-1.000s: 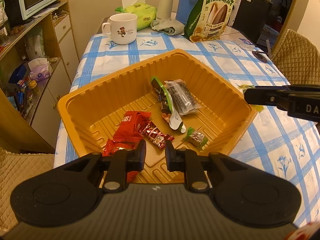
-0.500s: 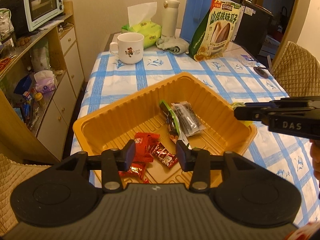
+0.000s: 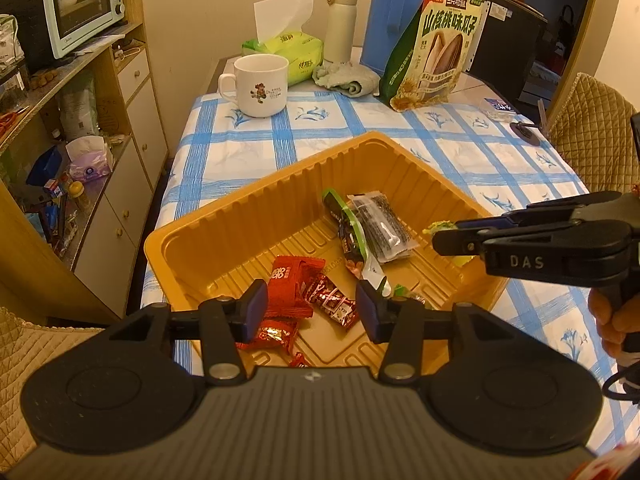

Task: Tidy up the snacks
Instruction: 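Open the left gripper to drop the red candy while the right gripper releases its candy, then move both open grippers away from the basket toward the remaining snacks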

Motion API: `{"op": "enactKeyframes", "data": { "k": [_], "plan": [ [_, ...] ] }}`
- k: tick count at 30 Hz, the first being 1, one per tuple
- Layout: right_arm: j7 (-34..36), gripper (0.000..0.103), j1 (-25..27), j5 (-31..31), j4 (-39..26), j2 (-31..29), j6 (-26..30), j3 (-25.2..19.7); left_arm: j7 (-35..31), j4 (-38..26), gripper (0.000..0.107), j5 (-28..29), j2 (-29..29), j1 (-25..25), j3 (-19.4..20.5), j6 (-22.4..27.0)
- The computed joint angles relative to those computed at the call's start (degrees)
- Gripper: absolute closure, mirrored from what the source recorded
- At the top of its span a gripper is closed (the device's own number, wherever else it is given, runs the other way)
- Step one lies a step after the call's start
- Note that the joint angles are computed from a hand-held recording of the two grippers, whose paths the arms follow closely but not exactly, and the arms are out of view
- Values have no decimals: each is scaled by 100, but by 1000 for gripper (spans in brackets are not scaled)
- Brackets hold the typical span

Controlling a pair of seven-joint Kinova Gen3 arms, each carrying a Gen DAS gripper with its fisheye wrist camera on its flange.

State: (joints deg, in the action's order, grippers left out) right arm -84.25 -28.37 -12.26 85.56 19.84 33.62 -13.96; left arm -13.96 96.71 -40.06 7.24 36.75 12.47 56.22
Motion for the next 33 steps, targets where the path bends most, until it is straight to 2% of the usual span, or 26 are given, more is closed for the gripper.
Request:
{"op": "enactKeyframes", "data": {
  "k": [3, 5, 6, 7, 9, 10, 12, 19, 29, 33],
  "plan": [
    [62, 80, 17, -26, 11, 36, -35, -39, -33, -1, 57, 14, 9, -4, 0, 8],
    [20, 79, -10, -32, -62, 72, 69, -20, -19, -2, 48, -12, 16, 11, 2, 23],
    [-9, 74, -31, -18, -81, 77, 94, -4, 13, 5, 42, -45, 12, 30, 3, 36],
    [-36, 68, -53, 2, -75, 67, 85, 14, 46, 12, 38, -81, 7, 46, 6, 42],
    [-164, 30, -145, 105, 33, -14, -71, 82, 99, 10, 35, -149, 8, 79, 16, 80],
    [-185, 27, -154, 130, 176, -92, -284, 82, 125, 4, 31, -181, 10, 96, 22, 116],
    [-97, 25, -62, 66, 309, -171, -474, -10, 199, 0, 29, -253, 3, 132, 31, 184],
    [-38, 21, 76, -103, 357, -315, -337, -68, 320, -119, 21, -351, -13, 232, 106, 485],
    [212, 14, 386, -719, 902, -908, -584, -166, 697, -376, 20, -617, -46, 600, 300, 1029],
    [512, 13, 558, -1183, 1188, -1254, -613, -188, 937, -584, 20, -759, -3, 854, 417, 1418]
  ]
}}
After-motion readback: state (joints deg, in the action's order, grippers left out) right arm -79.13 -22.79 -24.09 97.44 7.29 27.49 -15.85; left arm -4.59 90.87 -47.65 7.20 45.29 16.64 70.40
